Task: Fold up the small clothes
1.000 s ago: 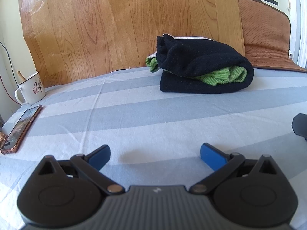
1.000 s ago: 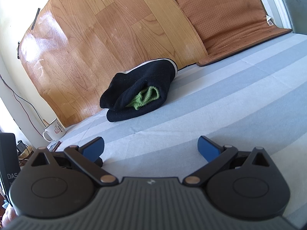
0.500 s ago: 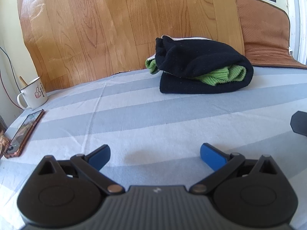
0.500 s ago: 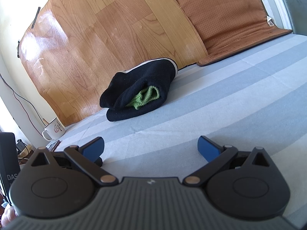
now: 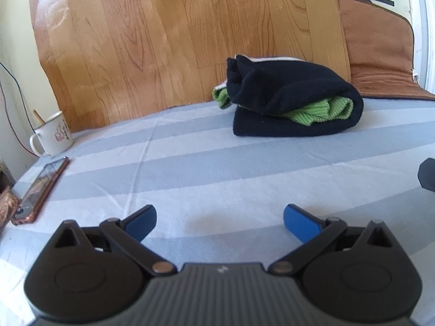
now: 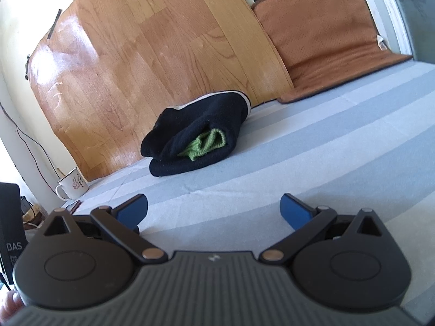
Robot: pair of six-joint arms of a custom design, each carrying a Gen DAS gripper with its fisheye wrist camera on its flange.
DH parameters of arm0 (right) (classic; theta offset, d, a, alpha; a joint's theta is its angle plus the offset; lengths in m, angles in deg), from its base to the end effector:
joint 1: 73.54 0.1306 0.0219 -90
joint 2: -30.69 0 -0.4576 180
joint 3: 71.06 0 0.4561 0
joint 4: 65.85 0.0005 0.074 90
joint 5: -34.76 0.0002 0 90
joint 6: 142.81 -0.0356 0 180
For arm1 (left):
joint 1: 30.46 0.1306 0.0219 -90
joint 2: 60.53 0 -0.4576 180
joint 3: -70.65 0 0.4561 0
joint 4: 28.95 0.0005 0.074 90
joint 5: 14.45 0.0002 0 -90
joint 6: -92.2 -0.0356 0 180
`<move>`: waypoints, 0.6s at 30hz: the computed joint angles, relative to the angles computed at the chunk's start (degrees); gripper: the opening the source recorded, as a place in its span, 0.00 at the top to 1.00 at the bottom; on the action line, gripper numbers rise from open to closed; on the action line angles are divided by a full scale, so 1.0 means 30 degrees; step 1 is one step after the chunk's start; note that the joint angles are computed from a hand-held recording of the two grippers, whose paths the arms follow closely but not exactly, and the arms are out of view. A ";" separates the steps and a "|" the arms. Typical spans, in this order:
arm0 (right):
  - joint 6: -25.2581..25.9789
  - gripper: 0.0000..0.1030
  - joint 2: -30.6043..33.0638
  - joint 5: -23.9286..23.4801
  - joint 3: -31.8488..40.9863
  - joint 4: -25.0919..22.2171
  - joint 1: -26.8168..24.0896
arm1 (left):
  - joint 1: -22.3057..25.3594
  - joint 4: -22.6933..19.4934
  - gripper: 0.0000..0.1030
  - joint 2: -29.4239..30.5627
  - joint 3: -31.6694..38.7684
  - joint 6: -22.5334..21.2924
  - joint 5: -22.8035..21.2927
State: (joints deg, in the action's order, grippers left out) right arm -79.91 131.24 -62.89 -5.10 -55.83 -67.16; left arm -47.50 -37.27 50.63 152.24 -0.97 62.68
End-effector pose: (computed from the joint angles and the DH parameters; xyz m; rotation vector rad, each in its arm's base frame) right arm 0.5764 0.0687 0.2759 0.2793 2.0126 0.5056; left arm 0.6422 -0.1891 0.2653 0.2680 2.1989 0.1171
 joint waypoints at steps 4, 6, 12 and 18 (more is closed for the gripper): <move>-0.0024 0.00 0.0017 0.0152 0.0039 -0.0005 -0.0002 | -0.0003 0.0341 0.00 -0.0098 -0.0154 -0.0148 -0.0018; -0.0024 0.00 0.0017 0.0152 0.0039 -0.0005 -0.0002 | 0.0008 0.0328 0.00 -0.0101 -0.0145 -0.0158 -0.0010; -0.0050 0.00 -0.0013 0.0151 0.0001 0.0017 -0.0029 | -0.0004 0.0615 0.00 -0.0144 -0.0258 -0.0213 -0.0066; -0.0049 0.00 -0.0017 0.0152 -0.0001 0.0014 -0.0031 | 0.0018 0.0743 0.00 -0.0190 -0.0331 -0.0265 0.0046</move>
